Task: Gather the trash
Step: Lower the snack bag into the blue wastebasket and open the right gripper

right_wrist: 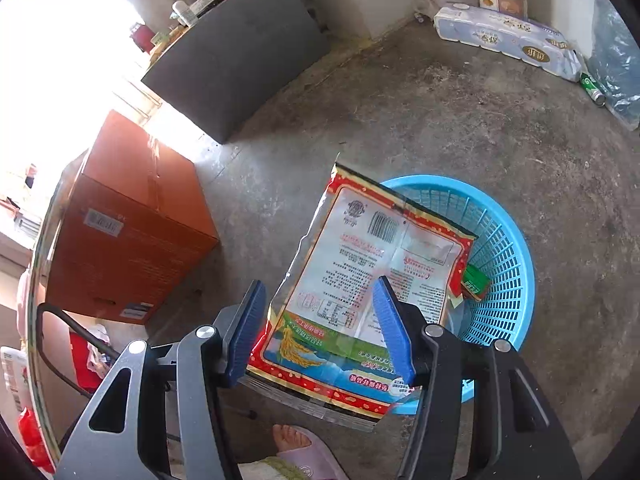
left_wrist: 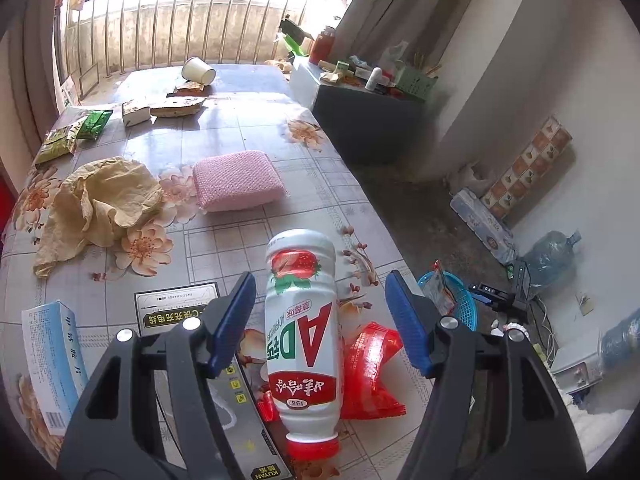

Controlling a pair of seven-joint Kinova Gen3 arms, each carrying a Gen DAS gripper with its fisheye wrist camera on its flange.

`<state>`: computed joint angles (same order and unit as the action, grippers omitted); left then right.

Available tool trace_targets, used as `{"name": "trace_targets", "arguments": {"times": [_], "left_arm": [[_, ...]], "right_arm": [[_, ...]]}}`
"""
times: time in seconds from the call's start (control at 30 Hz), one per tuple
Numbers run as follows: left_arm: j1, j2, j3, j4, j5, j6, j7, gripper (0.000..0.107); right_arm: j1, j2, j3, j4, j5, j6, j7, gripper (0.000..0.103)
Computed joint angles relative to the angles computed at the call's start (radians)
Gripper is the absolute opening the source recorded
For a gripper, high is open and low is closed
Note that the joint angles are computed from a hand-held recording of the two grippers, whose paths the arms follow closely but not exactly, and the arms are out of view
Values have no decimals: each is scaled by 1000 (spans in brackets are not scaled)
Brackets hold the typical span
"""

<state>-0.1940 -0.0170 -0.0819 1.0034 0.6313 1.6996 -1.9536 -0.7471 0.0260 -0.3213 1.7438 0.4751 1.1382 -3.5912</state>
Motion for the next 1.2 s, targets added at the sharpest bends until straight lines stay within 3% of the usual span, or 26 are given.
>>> {"name": "trace_targets", "arguments": {"times": [0.17,0.3,0.4,0.5,0.6,0.67,0.8,0.93,1.03,1.2], "left_arm": [[-33,-5,-29,-6,-11,2,-19,63],[-62,-5,-50,-20,-42,1,-26,63],[-87,1,-61,-37,-62,6,-24,63],[-109,7,-66,-51,-78,8,-26,63],[-120,10,-62,-60,-112,5,-31,63],[-124,18,-59,-66,-130,6,-29,63],[-135,30,-53,-68,-152,6,-20,63],[-143,37,-48,-57,-156,3,-12,63],[-155,38,-49,-51,-132,7,-19,63],[-188,34,-68,-45,-68,31,-37,63]], "right_arm": [[52,103,100,70,-175,-176,166,38],[237,213,21,139,-335,-325,303,34],[376,323,-59,153,-447,-345,425,31],[438,404,-66,170,-556,-365,546,30],[568,456,-136,226,-678,-451,632,30],[611,509,-147,228,-750,-442,714,30],[591,548,-49,210,-894,-391,876,30],[467,534,121,196,-994,-319,959,30],[410,467,148,205,-951,-320,880,31],[214,284,271,235,-847,-320,677,33]]}}
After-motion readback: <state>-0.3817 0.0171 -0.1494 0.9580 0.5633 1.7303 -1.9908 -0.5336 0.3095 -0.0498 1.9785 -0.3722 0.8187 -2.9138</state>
